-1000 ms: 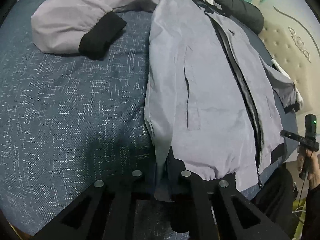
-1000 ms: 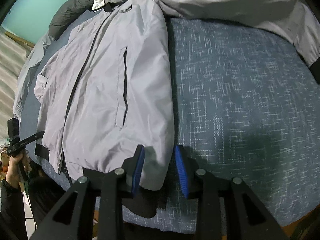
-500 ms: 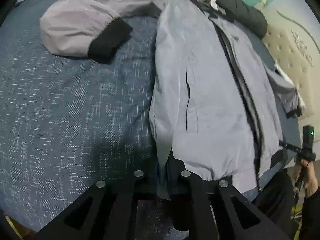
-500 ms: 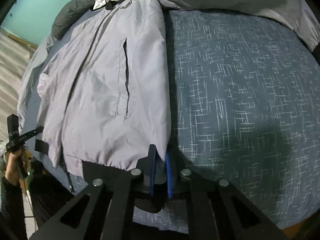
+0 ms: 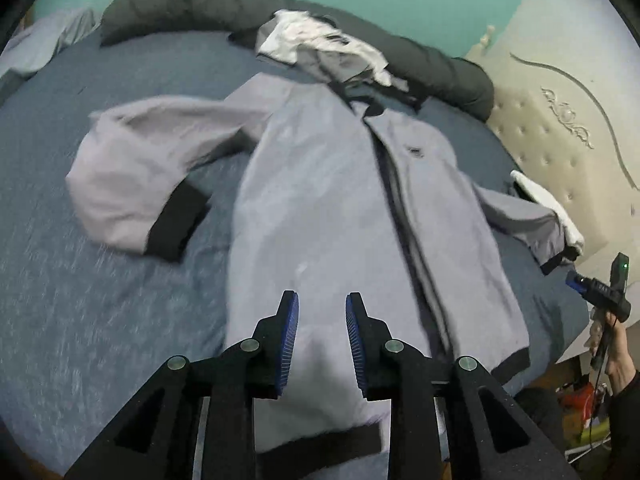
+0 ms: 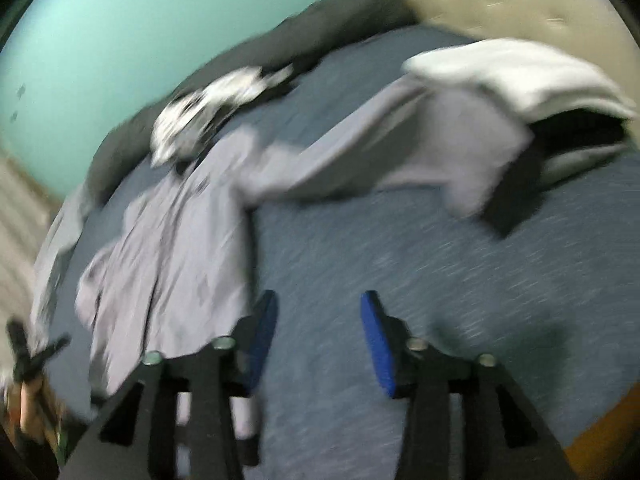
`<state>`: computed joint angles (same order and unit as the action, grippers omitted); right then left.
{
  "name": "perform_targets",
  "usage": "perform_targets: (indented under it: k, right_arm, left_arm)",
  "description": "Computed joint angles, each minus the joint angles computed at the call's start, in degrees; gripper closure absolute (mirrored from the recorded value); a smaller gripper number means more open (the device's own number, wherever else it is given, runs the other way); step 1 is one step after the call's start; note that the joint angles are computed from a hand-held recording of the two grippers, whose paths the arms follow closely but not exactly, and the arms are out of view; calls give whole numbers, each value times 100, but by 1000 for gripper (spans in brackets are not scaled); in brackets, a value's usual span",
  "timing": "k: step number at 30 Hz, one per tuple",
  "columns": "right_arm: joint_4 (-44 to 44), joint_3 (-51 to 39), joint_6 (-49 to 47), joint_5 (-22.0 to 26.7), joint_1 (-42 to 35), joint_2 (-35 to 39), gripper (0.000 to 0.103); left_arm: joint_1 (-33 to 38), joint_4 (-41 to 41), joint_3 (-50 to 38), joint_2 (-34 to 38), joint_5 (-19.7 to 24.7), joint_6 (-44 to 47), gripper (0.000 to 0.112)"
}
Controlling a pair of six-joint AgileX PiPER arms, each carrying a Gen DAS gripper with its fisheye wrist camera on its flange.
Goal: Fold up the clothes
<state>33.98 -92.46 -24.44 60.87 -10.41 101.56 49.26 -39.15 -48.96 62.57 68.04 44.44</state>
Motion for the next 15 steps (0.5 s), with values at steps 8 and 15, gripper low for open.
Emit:
perform_targets:
  k: [8, 15]
  right_arm:
    - [-473, -1030, 589, -201, -602, 892, 44]
    - [-671, -1353, 821, -513, -594, 1510, 39]
  left_arm:
    - [-1795, -241, 90, 471, -1470, -939, 84]
    - [-2639, -728, 344, 987, -2593, -962, 84]
